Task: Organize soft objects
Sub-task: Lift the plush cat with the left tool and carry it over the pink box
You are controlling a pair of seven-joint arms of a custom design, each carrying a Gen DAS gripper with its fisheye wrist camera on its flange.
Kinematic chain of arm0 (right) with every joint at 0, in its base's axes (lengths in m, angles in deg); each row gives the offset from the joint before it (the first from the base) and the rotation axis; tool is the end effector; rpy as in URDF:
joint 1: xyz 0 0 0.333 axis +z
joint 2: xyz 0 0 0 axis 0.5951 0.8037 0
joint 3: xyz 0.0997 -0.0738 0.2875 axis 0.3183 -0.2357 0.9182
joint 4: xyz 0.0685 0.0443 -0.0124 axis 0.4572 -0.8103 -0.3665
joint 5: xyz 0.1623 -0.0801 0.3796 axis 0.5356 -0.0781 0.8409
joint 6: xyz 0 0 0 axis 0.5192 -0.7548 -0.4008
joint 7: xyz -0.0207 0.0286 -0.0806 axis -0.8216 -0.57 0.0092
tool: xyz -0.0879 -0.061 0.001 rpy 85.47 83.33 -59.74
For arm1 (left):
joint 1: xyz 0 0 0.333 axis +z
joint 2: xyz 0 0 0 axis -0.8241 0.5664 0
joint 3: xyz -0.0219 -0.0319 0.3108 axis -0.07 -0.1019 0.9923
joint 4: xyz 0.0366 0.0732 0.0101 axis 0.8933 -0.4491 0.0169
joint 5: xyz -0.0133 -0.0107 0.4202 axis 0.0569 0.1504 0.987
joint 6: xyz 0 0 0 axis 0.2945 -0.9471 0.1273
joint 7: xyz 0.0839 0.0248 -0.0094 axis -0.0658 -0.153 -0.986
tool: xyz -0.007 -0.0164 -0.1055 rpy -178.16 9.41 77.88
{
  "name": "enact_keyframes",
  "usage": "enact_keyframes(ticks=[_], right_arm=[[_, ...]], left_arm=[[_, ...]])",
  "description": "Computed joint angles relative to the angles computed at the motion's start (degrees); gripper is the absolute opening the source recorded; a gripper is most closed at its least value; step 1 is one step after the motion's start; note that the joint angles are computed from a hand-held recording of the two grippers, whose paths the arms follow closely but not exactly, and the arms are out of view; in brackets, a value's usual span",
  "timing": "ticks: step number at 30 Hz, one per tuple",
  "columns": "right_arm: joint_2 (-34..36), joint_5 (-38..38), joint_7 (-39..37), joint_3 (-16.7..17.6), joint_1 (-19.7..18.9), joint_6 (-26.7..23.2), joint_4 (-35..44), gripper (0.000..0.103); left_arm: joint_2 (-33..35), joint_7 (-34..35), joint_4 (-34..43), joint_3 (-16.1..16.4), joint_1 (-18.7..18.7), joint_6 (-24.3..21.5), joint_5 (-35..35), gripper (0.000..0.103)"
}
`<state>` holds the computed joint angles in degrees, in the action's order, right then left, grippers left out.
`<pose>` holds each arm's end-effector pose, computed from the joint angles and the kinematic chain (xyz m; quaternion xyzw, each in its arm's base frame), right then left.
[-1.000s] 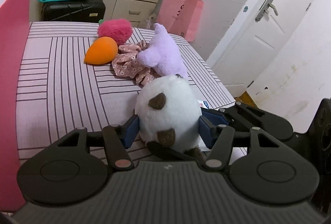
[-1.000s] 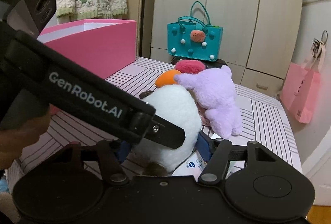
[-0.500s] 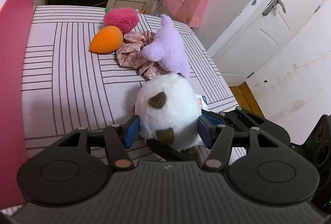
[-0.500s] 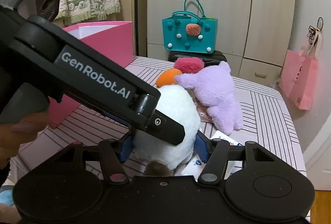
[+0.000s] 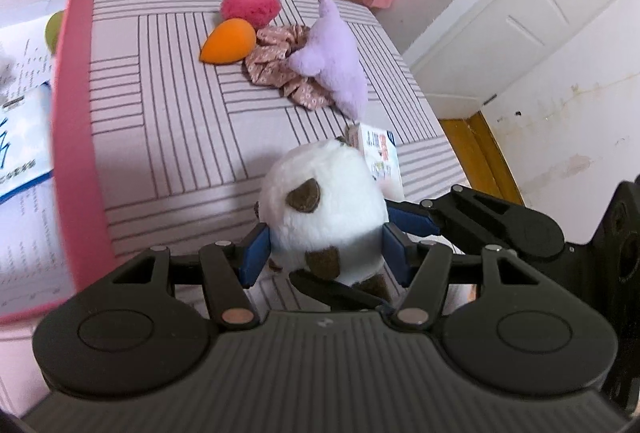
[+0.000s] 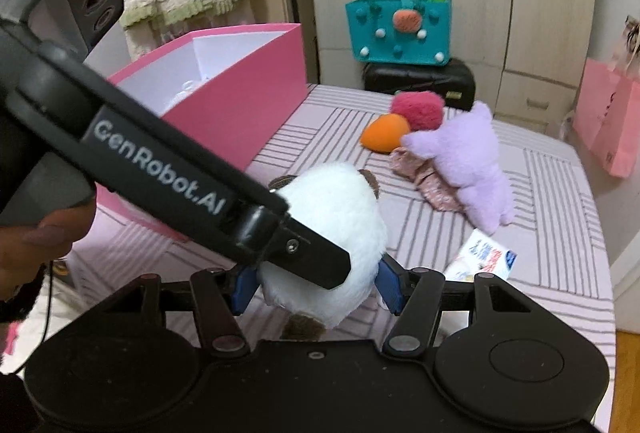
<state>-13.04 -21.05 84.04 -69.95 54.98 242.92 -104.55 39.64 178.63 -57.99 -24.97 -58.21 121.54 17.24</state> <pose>0.6068 0.2004 0.4024 -0.6944 0.6092 -0.2169 0.3155 0.7321 -0.2310 0.4540 0.4597 -0.8248 0.3129 0.1022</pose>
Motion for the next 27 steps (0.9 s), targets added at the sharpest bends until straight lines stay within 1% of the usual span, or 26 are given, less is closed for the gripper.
enact_keyframes(ticks=[2,4,7,9,12,15,18,20,25,27], right_arm=[[-0.61,5.49,-4.12,3.66,-2.51,-1.94,0.33,0.066],[-1.26,10.58,-7.75,6.06,-3.86,-3.92,0.66,0.066],[-2.27,16.67,-12.66,8.01,-4.52,-5.39,1.03,0.066],[-2.92,17.74,-13.61,7.85,-3.75,-5.38,1.07,0.066],[-3.46,16.82,-13.54,7.15,-2.35,-5.30,1.62,0.066],[-3.69,16.06,-14.06,7.00,-1.46,-6.01,2.90,0.066],[-3.38,15.00,-14.53,6.89,-0.76,-7.24,5.08,0.066],[-3.11,14.65,-15.05,7.02,-0.43,-7.20,6.28,0.066],[-1.90,15.16,-17.04,7.63,0.20,-5.17,8.65,0.066],[-0.88,18.65,-21.52,9.54,-0.86,-3.57,9.90,0.066]], left_arm=[[-0.03,-0.50,0.99,0.13,0.53,-2.57,0.08,0.059],[0.06,-0.75,2.29,0.28,1.15,-5.51,0.08,0.059],[-0.83,-0.05,2.29,0.13,2.92,-7.93,-2.02,0.058],[-2.07,1.10,1.24,0.11,3.96,-8.32,-3.67,0.058],[-4.97,3.54,-1.57,0.39,5.25,-7.66,-6.05,0.058],[-7.89,5.83,-4.25,1.15,5.74,-6.46,-7.37,0.058],[-11.30,8.85,-7.51,1.92,6.22,-4.30,-8.96,0.058],[-13.14,10.74,-9.23,2.51,6.44,-2.88,-10.11,0.058],[-16.51,14.04,-12.26,4.16,7.15,-0.15,-13.45,0.058],[-17.60,15.51,-13.43,4.72,7.32,2.15,-14.58,0.059]])
